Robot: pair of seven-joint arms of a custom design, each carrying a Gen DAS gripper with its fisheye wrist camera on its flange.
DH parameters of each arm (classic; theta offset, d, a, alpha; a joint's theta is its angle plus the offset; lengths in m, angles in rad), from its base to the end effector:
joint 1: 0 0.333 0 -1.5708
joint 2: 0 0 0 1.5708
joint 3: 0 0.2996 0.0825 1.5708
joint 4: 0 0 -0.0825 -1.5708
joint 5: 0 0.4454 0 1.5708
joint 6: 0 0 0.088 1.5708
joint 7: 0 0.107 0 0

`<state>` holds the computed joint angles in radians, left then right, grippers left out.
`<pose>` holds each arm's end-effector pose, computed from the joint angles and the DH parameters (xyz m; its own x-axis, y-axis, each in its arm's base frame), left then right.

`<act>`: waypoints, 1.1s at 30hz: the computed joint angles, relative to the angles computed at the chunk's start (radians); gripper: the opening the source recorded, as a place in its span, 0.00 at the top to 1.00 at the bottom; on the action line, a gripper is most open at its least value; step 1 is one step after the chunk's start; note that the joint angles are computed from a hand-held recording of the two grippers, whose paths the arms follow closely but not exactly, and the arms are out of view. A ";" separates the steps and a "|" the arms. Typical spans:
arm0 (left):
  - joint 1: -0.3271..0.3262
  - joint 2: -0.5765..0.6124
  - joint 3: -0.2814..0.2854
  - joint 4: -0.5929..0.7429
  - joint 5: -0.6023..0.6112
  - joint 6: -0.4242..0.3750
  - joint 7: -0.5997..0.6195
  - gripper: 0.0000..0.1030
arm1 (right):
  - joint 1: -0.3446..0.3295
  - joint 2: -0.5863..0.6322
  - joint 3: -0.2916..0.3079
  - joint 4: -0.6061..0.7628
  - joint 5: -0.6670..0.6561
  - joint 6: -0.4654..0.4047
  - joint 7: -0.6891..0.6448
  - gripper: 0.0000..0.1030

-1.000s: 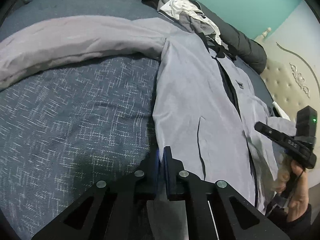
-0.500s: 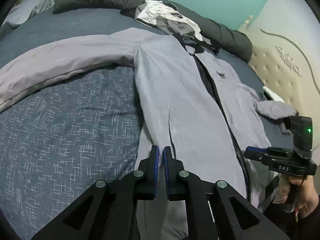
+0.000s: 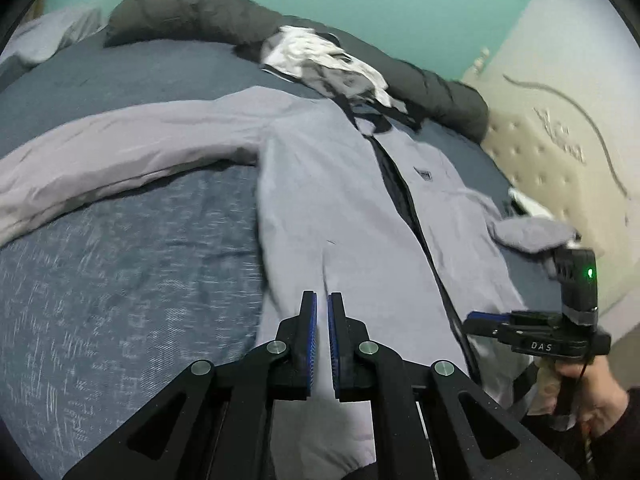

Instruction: Fold clothes

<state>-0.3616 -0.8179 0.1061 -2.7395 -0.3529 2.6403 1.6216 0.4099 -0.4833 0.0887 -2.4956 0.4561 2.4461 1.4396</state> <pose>0.4097 -0.0993 0.4960 -0.1854 -0.9121 0.3658 -0.7963 -0.0787 -0.5997 0.4361 0.2382 0.4600 0.3805 -0.8712 -0.3102 -0.8818 -0.2407 -0.4056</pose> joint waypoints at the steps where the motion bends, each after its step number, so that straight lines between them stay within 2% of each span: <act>1: -0.004 0.022 -0.003 0.010 0.004 -0.011 0.003 0.94 | 0.004 0.007 0.002 0.002 -0.001 -0.005 -0.005 0.80; 7: 0.053 0.132 -0.039 0.046 0.022 -0.108 -0.044 0.94 | 0.011 0.025 0.006 0.004 0.001 -0.026 0.002 0.80; 11: 0.066 0.104 -0.054 0.034 0.016 -0.080 -0.042 0.94 | 0.007 -0.004 0.002 -0.008 0.004 0.001 -0.001 0.80; 15: 0.038 0.115 -0.035 0.048 0.000 -0.085 -0.008 0.93 | -0.019 -0.034 0.009 -0.029 -0.024 0.023 0.032 0.80; 21: 0.047 0.171 -0.052 0.075 -0.018 -0.134 0.002 0.92 | -0.025 -0.035 -0.010 -0.043 -0.034 -0.039 0.032 0.80; 24: 0.050 0.151 -0.058 0.070 -0.032 -0.118 0.010 0.89 | -0.024 -0.062 -0.017 -0.063 -0.016 -0.013 0.024 0.80; 26: 0.046 0.144 -0.059 0.074 -0.037 -0.111 0.013 0.82 | -0.028 -0.080 -0.023 -0.077 0.004 0.016 0.033 0.80; 30: 0.035 0.143 -0.059 0.077 -0.047 -0.106 0.022 0.81 | -0.035 -0.036 -0.026 -0.050 -0.007 -0.037 0.038 0.80; 33: 0.028 0.135 -0.066 0.079 -0.046 -0.097 0.021 0.81 | -0.033 -0.045 -0.018 -0.059 -0.019 -0.038 0.020 0.80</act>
